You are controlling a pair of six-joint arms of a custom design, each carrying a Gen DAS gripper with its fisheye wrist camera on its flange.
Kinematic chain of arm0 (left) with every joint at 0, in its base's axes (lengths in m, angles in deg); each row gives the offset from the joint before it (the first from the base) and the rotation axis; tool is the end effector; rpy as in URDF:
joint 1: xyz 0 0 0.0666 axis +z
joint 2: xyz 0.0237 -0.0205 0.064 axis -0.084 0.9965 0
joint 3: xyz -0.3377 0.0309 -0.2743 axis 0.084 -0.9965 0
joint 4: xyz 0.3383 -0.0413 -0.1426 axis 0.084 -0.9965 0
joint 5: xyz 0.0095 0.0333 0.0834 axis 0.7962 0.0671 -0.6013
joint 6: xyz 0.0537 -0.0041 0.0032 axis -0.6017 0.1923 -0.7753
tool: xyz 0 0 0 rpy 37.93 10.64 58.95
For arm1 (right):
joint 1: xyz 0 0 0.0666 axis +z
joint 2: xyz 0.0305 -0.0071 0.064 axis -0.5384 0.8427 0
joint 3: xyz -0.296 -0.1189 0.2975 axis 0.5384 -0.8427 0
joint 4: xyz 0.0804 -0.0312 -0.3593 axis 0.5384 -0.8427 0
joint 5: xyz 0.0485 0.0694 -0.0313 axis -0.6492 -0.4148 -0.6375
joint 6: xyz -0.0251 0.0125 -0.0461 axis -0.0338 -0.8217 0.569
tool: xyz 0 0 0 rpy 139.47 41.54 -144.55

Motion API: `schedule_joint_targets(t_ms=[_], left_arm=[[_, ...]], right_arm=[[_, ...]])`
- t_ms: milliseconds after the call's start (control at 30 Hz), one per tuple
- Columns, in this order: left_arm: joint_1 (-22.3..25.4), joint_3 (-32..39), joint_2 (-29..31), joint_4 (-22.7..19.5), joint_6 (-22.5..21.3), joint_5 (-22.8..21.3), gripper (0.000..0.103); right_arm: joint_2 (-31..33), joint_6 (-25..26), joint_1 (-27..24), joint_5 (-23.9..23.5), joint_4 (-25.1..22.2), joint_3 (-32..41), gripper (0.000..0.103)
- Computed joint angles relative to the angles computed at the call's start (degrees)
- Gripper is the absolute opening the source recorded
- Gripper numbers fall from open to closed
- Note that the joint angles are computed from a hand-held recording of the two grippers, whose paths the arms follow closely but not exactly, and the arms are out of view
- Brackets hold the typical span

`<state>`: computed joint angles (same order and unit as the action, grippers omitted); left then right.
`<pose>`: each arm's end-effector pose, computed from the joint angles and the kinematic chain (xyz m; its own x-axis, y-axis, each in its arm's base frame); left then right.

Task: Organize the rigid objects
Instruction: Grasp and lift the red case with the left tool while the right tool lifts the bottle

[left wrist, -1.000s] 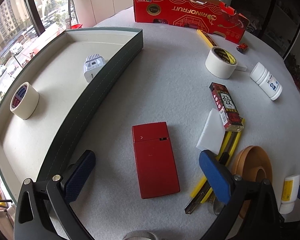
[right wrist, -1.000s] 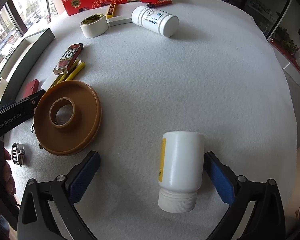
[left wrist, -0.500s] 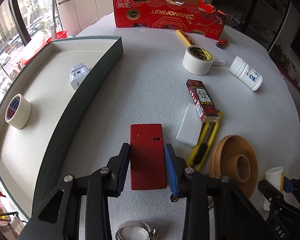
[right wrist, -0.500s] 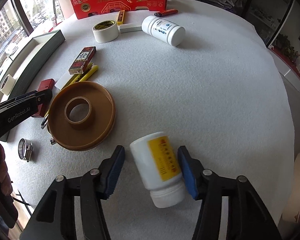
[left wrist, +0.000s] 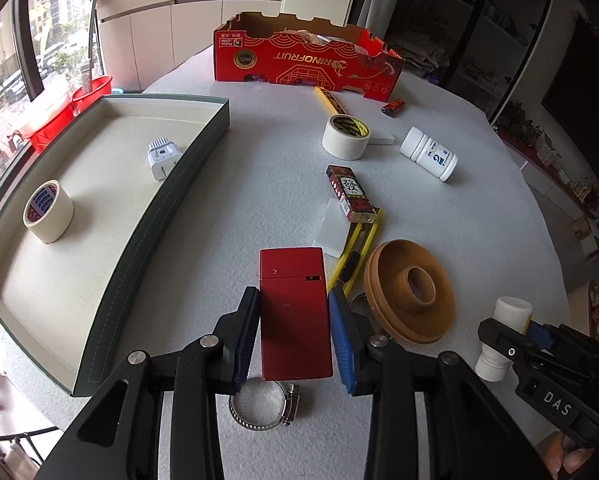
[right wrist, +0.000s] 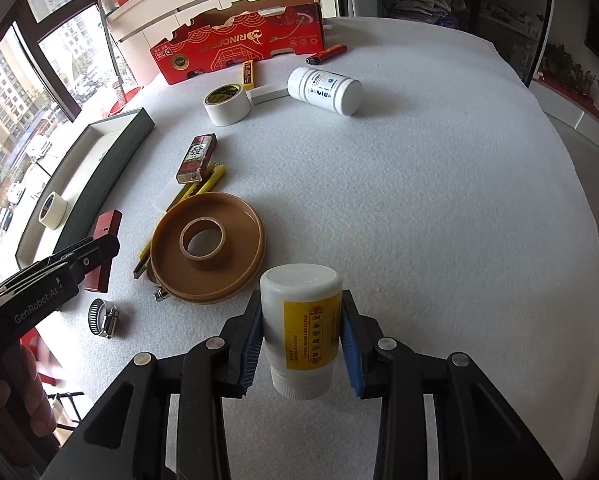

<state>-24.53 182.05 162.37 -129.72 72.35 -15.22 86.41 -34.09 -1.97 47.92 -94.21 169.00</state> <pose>0.6391 -0.2286 0.3792 -0.8508 -0.0089 -0.5255 0.0787 0.9864 -0.1441 0.6159 0.3598 0.3695 -0.8924 0.0707 -0.4456 -0.0069 0.9854 0.1703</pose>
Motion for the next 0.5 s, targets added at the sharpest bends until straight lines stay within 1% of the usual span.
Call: schedule_joint_targets(t_ms=[100,200,367,500], left_arm=[[-0.52,-1.78,-1.64,2.14,-1.67,-0.43,0.038],[-0.98,-3.42,-2.98,3.89,-2.99,-0.58,0.038],[-1.17,-5.12,-4.19,5.2,-3.88,0.78,0.038],[-0.75,-6.41,-5.01,6.24,-3.59,1.79,0.038]], right_arm=[[0.18,-0.79,0.14,-1.46,0.41,0.87,0.037],[0.46,-0.7,0.58,-1.54,0.22,1.96,0.037],[1.46,-0.49,1.31,-1.83,-0.93,4.61,0.037],[2.91,0.07,1.98,-1.53,-2.78,7.93,0.037]])
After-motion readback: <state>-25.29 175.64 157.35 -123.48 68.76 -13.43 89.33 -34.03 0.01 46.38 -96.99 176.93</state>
